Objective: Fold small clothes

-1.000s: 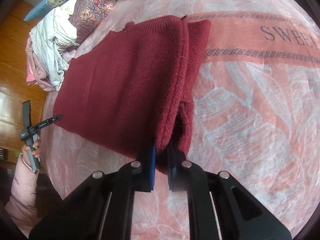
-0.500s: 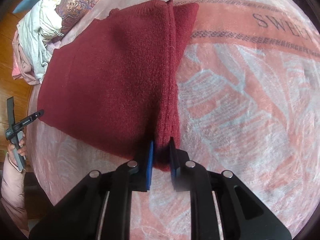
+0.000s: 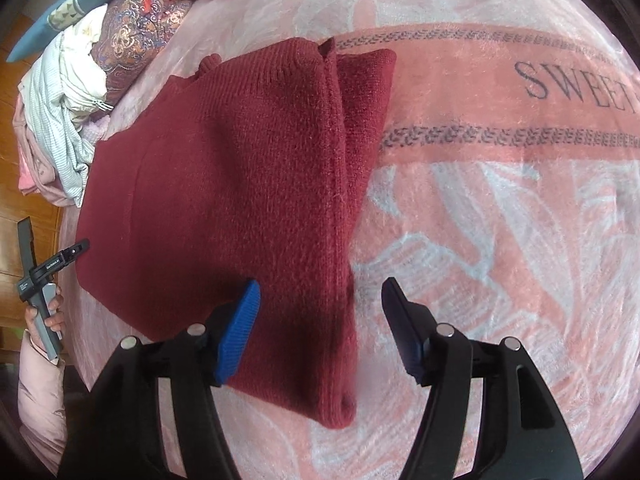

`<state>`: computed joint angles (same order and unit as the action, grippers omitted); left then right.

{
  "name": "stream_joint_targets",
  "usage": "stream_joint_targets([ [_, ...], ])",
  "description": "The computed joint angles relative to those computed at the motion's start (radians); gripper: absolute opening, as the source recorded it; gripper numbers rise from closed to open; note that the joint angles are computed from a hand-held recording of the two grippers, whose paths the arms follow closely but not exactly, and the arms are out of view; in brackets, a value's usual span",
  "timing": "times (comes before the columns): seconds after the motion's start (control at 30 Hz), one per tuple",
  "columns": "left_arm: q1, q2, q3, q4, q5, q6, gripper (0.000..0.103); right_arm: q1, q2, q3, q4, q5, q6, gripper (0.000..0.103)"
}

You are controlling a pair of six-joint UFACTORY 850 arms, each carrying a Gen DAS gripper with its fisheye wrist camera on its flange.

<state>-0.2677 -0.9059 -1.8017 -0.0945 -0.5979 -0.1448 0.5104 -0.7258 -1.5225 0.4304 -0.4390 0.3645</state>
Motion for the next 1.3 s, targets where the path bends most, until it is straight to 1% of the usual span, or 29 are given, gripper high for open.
stream_joint_targets([
  [0.07,-0.001,-0.023,-0.025,-0.037,-0.012,0.030,0.088,-0.010,-0.026,-0.019,0.052,-0.008,-0.043,0.064],
  [0.13,-0.003,-0.049,-0.055,-0.069,-0.028,0.054,0.092,-0.016,-0.042,-0.028,0.097,-0.003,-0.087,0.068],
  [0.17,-0.002,-0.059,-0.066,-0.084,-0.029,0.065,0.095,-0.017,-0.045,-0.029,0.117,0.001,-0.108,0.072],
  [0.2,-0.003,-0.067,-0.074,-0.092,-0.027,0.071,0.098,-0.020,-0.053,-0.034,0.178,0.002,-0.167,0.082],
  [0.23,-0.003,-0.071,-0.078,-0.097,-0.025,0.077,0.099,-0.022,-0.061,-0.041,0.226,0.000,-0.213,0.088],
  [0.27,-0.004,-0.076,-0.085,-0.099,-0.024,0.081,0.100,-0.020,-0.066,-0.047,0.232,0.002,-0.217,0.097],
  [0.3,-0.005,-0.082,-0.093,-0.097,-0.026,0.083,0.100,-0.015,-0.077,-0.063,0.196,0.003,-0.189,0.098],
  [0.37,-0.008,-0.086,-0.101,-0.104,-0.024,0.098,0.100,0.005,-0.097,-0.107,0.014,-0.019,-0.054,0.098],
  [0.4,-0.009,-0.090,-0.107,-0.118,-0.027,0.112,0.098,0.014,-0.103,-0.123,-0.063,-0.029,-0.003,0.097],
  [0.43,-0.010,-0.088,-0.105,-0.129,-0.024,0.123,0.097,0.020,-0.104,-0.127,-0.102,-0.026,0.011,0.096],
  [0.47,-0.010,-0.085,-0.101,-0.137,-0.021,0.126,0.093,0.022,-0.102,-0.125,-0.111,-0.022,0.012,0.092],
  [0.5,-0.010,-0.079,-0.093,-0.145,-0.017,0.132,0.089,0.020,-0.093,-0.110,-0.089,-0.008,-0.010,0.086],
  [0.53,-0.011,-0.073,-0.083,-0.148,-0.010,0.135,0.087,0.016,-0.084,-0.095,-0.059,0.005,-0.036,0.081],
  [0.57,-0.013,-0.065,-0.073,-0.148,-0.004,0.139,0.083,0.008,-0.072,-0.074,0.012,0.021,-0.095,0.072],
  [0.6,-0.014,-0.061,-0.067,-0.145,0.001,0.142,0.081,0.001,-0.065,-0.059,0.077,0.028,-0.151,0.066],
  [0.63,-0.017,-0.057,-0.061,-0.138,0.006,0.145,0.080,-0.006,-0.058,-0.045,0.135,0.032,-0.200,0.063],
  [0.7,-0.018,-0.054,-0.057,-0.141,0.007,0.149,0.077,-0.009,-0.053,-0.038,0.154,0.031,-0.217,0.054],
  [0.8,-0.019,-0.064,-0.076,-0.153,-0.008,0.152,0.075,-0.006,-0.046,-0.033,0.144,0.034,-0.215,0.049],
  [0.9,-0.018,-0.077,-0.098,-0.159,-0.033,0.162,0.075,-0.004,-0.048,-0.035,0.130,0.038,-0.207,0.049],
  [0.97,-0.014,-0.082,-0.106,-0.181,-0.044,0.180,0.075,-0.009,-0.049,-0.029,0.184,0.046,-0.250,0.049],
  [1.03,-0.011,-0.087,-0.111,-0.193,-0.049,0.189,0.076,-0.008,-0.051,-0.030,0.197,0.053,-0.257,0.048],
  [1.07,-0.010,-0.089,-0.113,-0.195,-0.051,0.191,0.076,-0.008,-0.049,-0.027,0.207,0.058,-0.262,0.044],
  [1.1,-0.009,-0.085,-0.107,-0.193,-0.048,0.191,0.074,-0.011,-0.044,-0.016,0.251,0.066,-0.294,0.035],
  [1.17,-0.012,-0.075,-0.093,-0.177,-0.037,0.177,0.069,-0.020,-0.020,0.021,0.388,0.076,-0.406,0.025],
  [1.2,-0.012,-0.072,-0.089,-0.174,-0.036,0.176,0.068,-0.019,-0.012,0.030,0.403,0.082,-0.420,0.024],
  [1.3,-0.012,-0.077,-0.100,-0.162,-0.053,0.167,0.067,-0.014,-0.011,0.025,0.352,0.082,-0.370,0.023],
])
